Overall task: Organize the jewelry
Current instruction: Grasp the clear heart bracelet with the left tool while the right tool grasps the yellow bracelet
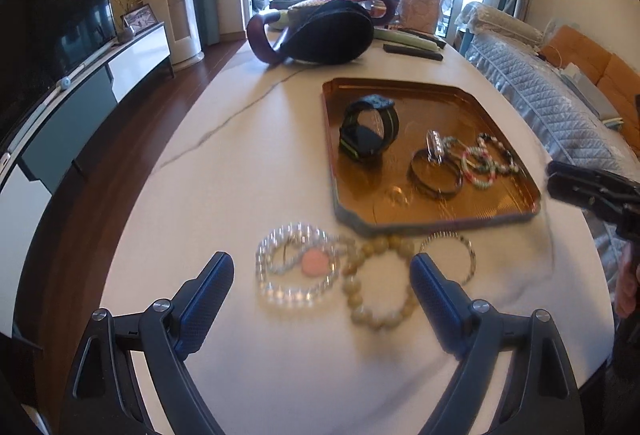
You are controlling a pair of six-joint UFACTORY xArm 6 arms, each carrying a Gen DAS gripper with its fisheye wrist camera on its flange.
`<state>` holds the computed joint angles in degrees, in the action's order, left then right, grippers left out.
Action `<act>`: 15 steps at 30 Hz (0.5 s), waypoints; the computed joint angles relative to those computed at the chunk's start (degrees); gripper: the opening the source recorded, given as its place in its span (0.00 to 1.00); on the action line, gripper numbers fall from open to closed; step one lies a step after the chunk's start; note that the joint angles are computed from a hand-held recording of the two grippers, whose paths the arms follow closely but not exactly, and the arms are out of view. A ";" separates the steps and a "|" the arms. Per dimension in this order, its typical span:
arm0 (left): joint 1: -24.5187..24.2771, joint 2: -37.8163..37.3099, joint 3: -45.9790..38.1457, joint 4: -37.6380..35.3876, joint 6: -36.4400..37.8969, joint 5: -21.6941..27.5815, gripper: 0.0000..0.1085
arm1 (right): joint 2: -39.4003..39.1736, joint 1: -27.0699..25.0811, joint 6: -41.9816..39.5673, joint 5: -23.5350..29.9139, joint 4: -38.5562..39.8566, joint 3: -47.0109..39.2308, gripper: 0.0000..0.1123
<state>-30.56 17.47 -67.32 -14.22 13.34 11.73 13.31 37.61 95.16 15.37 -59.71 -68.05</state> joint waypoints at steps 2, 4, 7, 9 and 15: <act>-0.18 -1.01 1.68 -1.77 2.41 0.52 0.72 | 3.62 1.07 -7.24 -2.82 6.05 -2.81 0.48; -0.36 -1.46 2.70 -2.52 4.71 1.44 0.59 | 6.82 2.59 -15.34 -2.55 12.62 -5.56 0.42; -0.38 -1.33 2.56 -4.90 7.62 2.92 0.48 | 11.82 4.34 -27.83 -1.90 24.74 -9.53 0.29; -0.25 -1.17 2.24 -5.37 8.02 3.47 0.43 | 13.46 4.66 -30.08 -0.96 26.96 -11.16 0.25; 0.19 0.93 -0.59 -4.50 7.03 5.36 0.36 | 16.17 5.01 -28.02 -5.19 22.18 -13.85 0.24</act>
<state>-30.36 18.40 -67.91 -18.72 20.38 17.09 29.49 42.62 67.15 10.18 -37.53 -81.90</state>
